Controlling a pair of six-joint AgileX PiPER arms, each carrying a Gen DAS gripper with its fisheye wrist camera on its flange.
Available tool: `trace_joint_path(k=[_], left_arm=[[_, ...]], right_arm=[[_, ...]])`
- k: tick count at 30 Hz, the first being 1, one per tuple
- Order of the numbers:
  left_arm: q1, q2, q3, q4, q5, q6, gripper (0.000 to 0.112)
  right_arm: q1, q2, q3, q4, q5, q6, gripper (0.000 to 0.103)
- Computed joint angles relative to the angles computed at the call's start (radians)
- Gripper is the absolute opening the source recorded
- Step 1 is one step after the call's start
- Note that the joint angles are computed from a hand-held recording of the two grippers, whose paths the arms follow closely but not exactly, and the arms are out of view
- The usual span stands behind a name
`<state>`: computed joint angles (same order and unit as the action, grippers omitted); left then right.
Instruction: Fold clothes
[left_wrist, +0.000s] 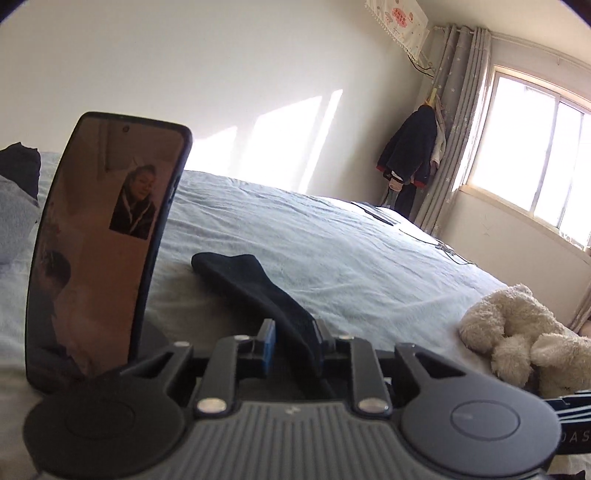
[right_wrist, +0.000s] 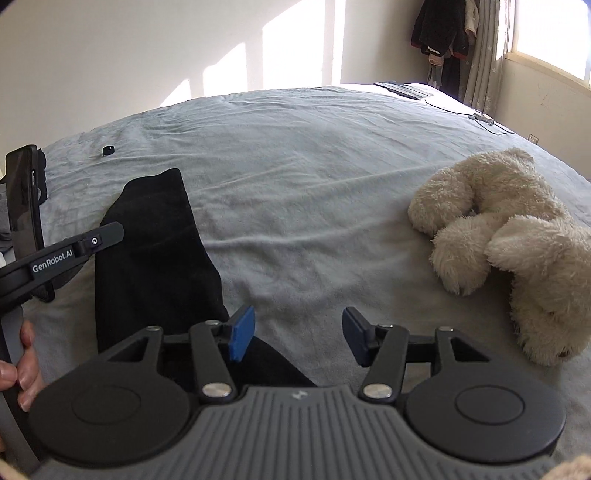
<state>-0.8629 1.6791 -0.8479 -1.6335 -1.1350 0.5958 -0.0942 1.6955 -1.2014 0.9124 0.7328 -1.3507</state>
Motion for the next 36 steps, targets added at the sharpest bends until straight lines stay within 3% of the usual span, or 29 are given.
trace_joint_path(k=[3,6,8,10,14,17,19,23,28,31,32,33,36], left_arm=[[-0.029,-0.007,0.02,0.007,-0.062,-0.006,0.027],[0.015,-0.057,0.071,0.066,0.07,-0.037,0.026],[0.071,-0.082,0.094,0.11,0.213,-0.053,0.019],[0.122,-0.082,0.092,0.112,0.324,-0.032,0.018],[0.16,-0.062,0.101,0.09,0.402,-0.038,0.015],[0.153,-0.069,0.117,0.103,0.4,-0.073,0.015],[0.158,-0.078,0.128,0.138,0.404,-0.12,0.016],[0.175,-0.071,0.104,0.169,0.421,-0.141,0.016],[0.176,-0.064,0.098,0.167,0.43,-0.133,0.016],[0.18,-0.061,0.095,0.165,0.436,-0.129,0.016],[0.181,-0.059,0.094,0.165,0.438,-0.127,0.017],[0.183,-0.058,0.093,0.165,0.441,-0.126,0.017],[0.186,-0.056,0.092,0.167,0.447,-0.123,0.018]], right_arm=[[-0.022,0.015,0.012,0.006,0.013,-0.005,0.057],[-0.023,0.019,0.039,0.006,0.018,-0.033,0.053],[-0.013,0.018,0.065,0.01,0.009,-0.065,0.033],[-0.004,-0.002,0.109,0.06,-0.023,-0.139,0.007],[0.033,-0.093,0.249,0.296,-0.217,-0.364,0.006],[0.041,-0.07,0.236,0.253,-0.243,-0.301,0.006],[0.045,-0.067,0.237,0.245,-0.262,-0.285,0.024],[0.003,-0.056,0.184,0.281,-0.129,-0.225,0.03],[0.073,0.013,0.079,0.221,-0.064,-0.123,0.03],[0.134,0.061,0.031,0.169,-0.067,-0.083,0.031],[0.153,0.07,0.03,0.162,-0.089,-0.09,0.031],[0.18,0.074,0.041,0.167,-0.142,-0.124,0.02],[0.244,0.068,0.074,0.224,-0.298,-0.181,0.018]])
